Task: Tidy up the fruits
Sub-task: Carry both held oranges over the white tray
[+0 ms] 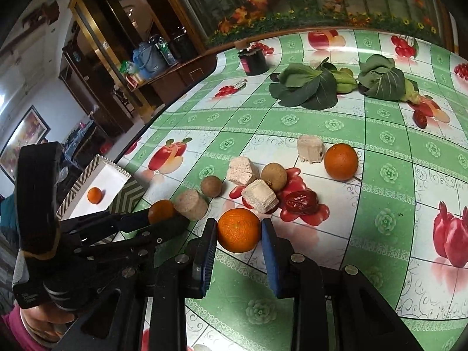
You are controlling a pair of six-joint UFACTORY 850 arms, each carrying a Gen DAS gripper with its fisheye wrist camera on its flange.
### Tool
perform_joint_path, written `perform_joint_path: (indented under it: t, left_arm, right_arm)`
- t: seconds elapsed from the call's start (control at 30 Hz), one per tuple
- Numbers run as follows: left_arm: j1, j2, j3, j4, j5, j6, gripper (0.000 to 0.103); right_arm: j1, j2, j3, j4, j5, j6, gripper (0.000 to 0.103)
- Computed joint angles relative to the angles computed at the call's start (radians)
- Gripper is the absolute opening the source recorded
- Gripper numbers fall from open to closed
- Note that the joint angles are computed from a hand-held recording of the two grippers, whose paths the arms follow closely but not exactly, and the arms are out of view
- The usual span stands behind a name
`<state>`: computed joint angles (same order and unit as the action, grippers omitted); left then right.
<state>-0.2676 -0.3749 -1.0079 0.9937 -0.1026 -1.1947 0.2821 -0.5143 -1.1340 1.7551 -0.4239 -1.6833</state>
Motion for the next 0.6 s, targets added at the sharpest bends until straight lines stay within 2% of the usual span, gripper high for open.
perform_joint_path:
  t: [0.13,0.23,0.33,0.5,0.6]
  left_arm:
    - [-0.003,0.053,0.045,0.152,0.007,-0.165,0.032]
    - [-0.002,0.09,0.075,0.152,0.008,-0.169,0.033]
    - [-0.002,0.132,0.11,0.262,-0.002,-0.284,0.033]
    - [0.006,0.195,0.16,0.319,-0.022,-0.335,0.033]
    - [0.01,0.227,0.187,0.426,-0.042,-0.441,0.033]
  right_arm:
    - [0.005,-0.001,0.001,-0.019,-0.002,0.013,0.029]
    - [0.01,0.008,0.008,-0.029,-0.002,0.032,0.029]
    - [0.021,0.04,0.035,0.012,-0.007,-0.008,0.029]
    - [0.054,0.097,0.085,0.072,-0.006,-0.075,0.029]
    - [0.079,0.113,0.1,0.088,-0.001,-0.095,0.029]
